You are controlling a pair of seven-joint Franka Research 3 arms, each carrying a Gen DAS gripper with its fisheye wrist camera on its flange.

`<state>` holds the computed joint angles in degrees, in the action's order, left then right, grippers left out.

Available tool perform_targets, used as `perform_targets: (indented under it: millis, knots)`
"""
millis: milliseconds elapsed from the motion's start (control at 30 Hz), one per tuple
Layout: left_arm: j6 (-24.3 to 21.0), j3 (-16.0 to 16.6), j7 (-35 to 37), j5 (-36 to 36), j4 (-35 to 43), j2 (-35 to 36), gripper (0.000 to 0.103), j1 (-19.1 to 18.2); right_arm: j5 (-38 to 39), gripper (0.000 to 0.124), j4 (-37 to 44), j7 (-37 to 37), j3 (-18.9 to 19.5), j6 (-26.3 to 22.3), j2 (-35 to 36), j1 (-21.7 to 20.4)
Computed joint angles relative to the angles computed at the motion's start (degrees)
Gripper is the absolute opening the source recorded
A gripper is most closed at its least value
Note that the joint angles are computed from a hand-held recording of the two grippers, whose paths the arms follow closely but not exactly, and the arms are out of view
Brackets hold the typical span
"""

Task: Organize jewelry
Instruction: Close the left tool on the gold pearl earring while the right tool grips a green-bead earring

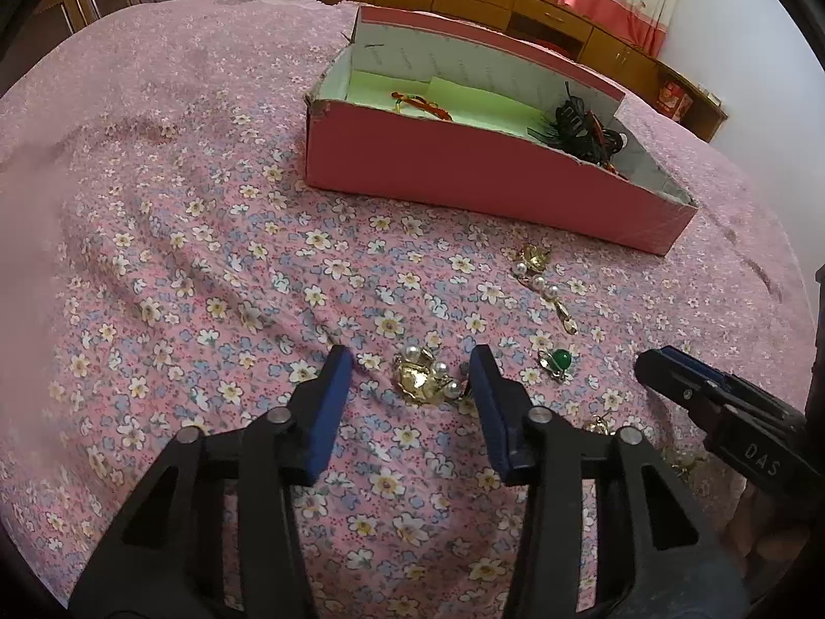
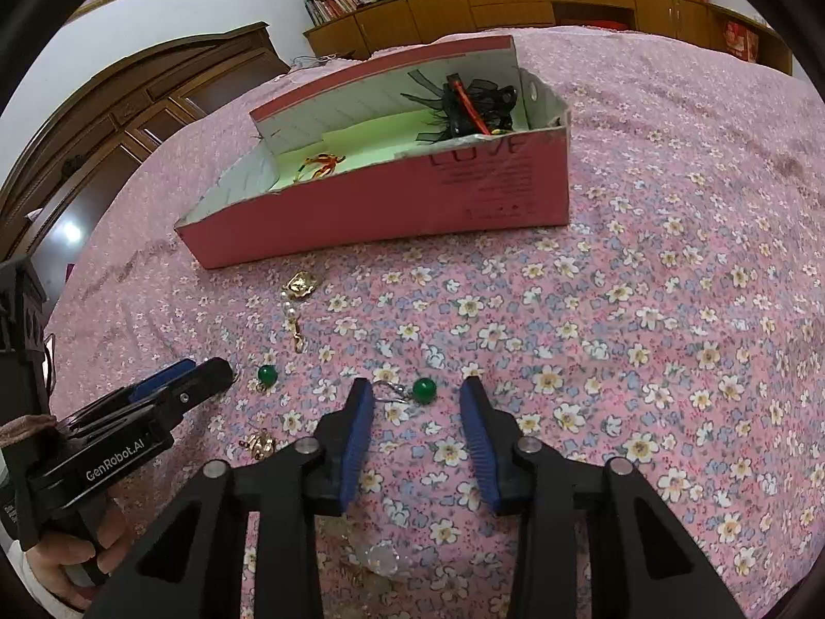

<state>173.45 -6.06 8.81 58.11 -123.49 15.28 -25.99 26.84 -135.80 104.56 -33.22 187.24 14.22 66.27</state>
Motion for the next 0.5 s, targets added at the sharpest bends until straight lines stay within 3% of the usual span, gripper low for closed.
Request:
perform_targets:
  millis: [100, 167, 233, 400, 500]
  knots:
    - [0.03, 0.60, -1.09, 1.75, 0.45, 0.29, 0.031, -0.68, -0.20, 0.024, 0.31, 0.04, 1.08, 0.07, 0.26, -1.31]
    - [-0.31, 0.96, -1.89, 3.34, 1.00, 0.55, 0.018, -1.15, -0.51, 0.016, 0.34, -0.67, 6.72, 0.76, -0.24, -6.96]
    - [0.08, 0.43, -0.96, 3.22, 1.15, 0.81, 0.011, -0.51, -0.22, 0.016, 0.09, -1.58, 9.65, 1.77, -0.47, -9.59]
    - [2.43, 1.24, -2.06, 4.40, 0.73, 0.57, 0.010, -0.51, 1.13, 0.016, -0.80, -3.77, 18.34, 4.06, -1.50, -17.52]
    - [3.62, 2.30, -3.94, 6.78, 0.58, 0.16, 0.010, -1.11, 2.41, 0.016, -1.39, -5.22, 21.13, 5.12, -2.06, -19.86]
